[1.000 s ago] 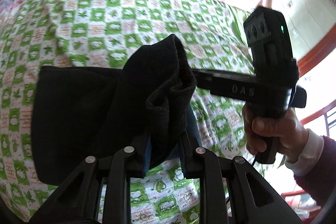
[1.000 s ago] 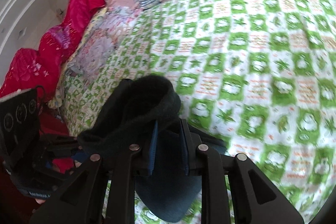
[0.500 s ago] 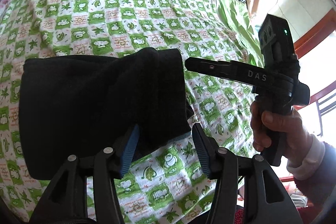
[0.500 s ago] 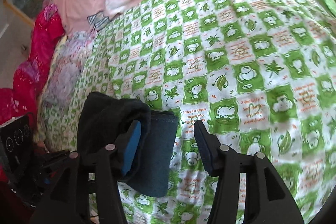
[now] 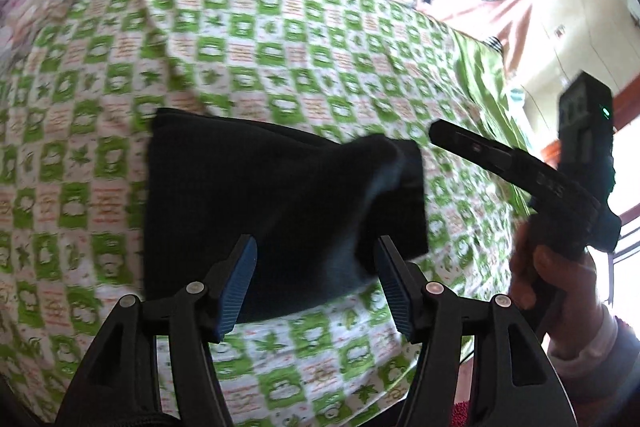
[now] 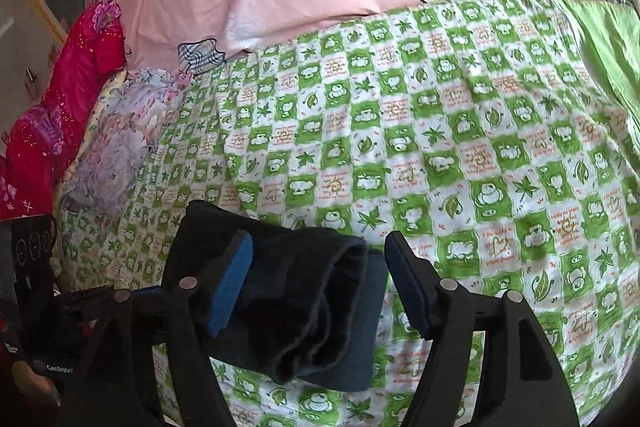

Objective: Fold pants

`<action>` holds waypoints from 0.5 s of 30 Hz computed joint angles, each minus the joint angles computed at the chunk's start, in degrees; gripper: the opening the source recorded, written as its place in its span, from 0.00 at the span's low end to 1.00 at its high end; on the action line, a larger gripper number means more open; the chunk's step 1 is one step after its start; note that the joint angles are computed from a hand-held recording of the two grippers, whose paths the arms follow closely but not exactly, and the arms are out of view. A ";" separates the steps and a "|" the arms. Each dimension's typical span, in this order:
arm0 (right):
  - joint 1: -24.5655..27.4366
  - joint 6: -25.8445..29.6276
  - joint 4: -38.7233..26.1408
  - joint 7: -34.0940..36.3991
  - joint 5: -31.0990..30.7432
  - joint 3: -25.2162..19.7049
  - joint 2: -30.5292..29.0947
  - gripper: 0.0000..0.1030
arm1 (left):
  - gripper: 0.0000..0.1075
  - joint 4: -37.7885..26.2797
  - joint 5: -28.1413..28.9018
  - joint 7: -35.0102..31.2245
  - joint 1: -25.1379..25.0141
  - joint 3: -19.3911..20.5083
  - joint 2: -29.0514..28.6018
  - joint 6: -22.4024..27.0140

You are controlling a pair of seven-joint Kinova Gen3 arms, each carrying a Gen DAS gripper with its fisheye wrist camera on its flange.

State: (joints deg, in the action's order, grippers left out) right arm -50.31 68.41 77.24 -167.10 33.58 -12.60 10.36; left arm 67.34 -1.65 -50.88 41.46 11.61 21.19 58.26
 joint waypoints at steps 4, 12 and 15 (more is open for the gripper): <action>-1.11 2.17 -2.37 0.03 0.10 0.35 2.04 0.71 | 0.59 1.79 -0.60 1.56 -0.98 -0.97 -1.40 -0.48; -2.62 4.58 -1.94 -3.51 -1.57 1.53 3.42 0.73 | 0.64 4.68 0.67 2.34 -4.77 -0.86 -2.20 -1.42; -2.16 3.66 -0.30 -5.22 -2.87 1.50 3.10 0.73 | 0.65 5.09 1.53 2.19 -5.68 -0.78 -1.65 -1.32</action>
